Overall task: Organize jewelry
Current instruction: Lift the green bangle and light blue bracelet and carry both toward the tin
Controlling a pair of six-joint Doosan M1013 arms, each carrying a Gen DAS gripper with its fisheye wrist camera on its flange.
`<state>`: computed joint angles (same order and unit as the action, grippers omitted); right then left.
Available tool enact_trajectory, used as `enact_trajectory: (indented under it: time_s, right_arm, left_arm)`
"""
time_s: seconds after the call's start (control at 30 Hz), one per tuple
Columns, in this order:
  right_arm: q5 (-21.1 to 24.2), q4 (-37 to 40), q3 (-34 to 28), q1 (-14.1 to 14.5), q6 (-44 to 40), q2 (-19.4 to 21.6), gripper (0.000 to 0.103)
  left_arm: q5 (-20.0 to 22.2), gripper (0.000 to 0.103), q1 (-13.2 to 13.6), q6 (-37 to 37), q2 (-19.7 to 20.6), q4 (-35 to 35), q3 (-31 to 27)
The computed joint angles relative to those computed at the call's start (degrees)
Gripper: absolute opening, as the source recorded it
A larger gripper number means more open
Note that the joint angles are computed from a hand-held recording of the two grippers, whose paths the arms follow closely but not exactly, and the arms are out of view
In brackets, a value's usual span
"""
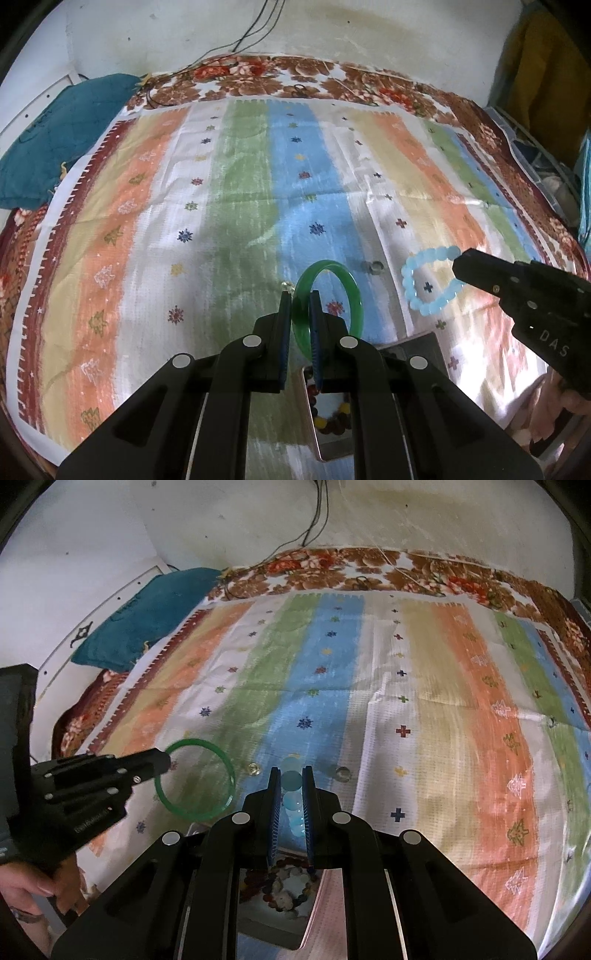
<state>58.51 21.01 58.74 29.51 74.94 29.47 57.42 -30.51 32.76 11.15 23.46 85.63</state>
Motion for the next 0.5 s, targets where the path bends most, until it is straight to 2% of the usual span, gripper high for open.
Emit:
enact_trajectory:
  time_s: [0.5]
  right_arm:
    - [-1.0, 0.4, 2.9, -0.1, -2.0, -2.1, 0.012]
  left_arm:
    - [-0.8, 0.009, -2.3, -3.4, -2.0, 3.3, 1.7]
